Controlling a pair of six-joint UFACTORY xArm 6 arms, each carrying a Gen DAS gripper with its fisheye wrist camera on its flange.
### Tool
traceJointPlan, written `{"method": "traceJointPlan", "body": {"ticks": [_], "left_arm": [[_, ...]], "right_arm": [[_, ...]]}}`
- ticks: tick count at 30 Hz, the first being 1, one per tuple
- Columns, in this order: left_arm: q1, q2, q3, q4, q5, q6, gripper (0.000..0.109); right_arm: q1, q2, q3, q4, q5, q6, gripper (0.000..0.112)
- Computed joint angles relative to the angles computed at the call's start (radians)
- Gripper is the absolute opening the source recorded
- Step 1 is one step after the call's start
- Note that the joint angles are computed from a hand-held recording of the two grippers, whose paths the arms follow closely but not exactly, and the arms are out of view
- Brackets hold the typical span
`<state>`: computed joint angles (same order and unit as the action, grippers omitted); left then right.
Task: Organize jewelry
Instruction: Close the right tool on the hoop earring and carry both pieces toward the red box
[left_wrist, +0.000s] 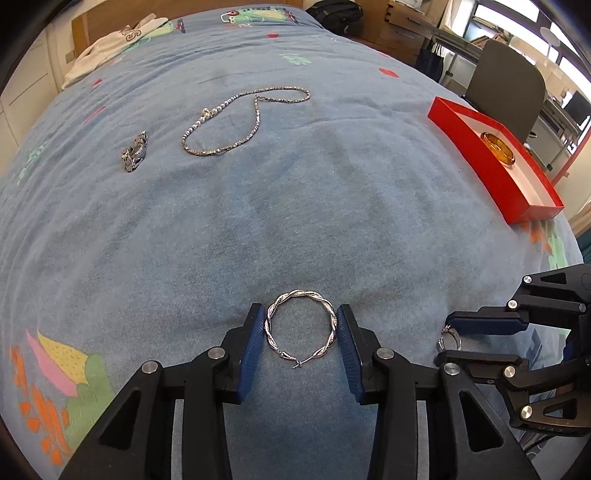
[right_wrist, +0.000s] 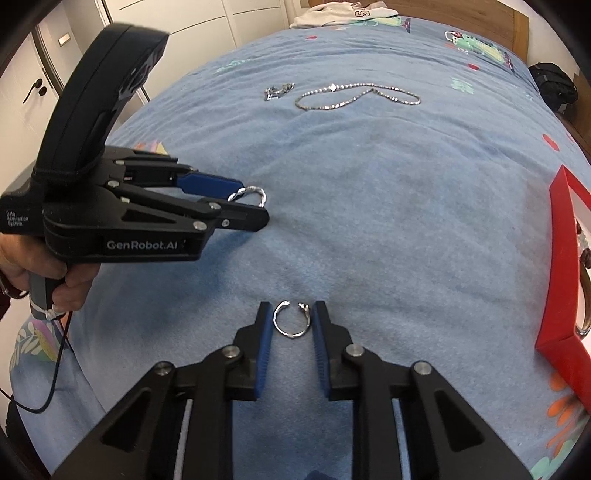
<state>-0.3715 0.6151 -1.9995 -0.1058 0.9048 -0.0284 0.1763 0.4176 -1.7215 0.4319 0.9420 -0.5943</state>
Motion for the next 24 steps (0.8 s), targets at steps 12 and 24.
{"method": "traceJointPlan", "body": {"ticks": [12, 24], "left_arm": [[-0.01, -0.052, -0.013, 0.004, 0.013, -0.008, 0.039], [-0.073, 0.051, -0.29, 0.04, 0.123, -0.022, 0.039]], "right_arm": [[-0.047, -0.083, 0.03, 0.065, -0.038, -0.014, 0.021], [-0.171, -0.205, 0.092, 0.043, -0.092, 0.001, 0.021]]}}
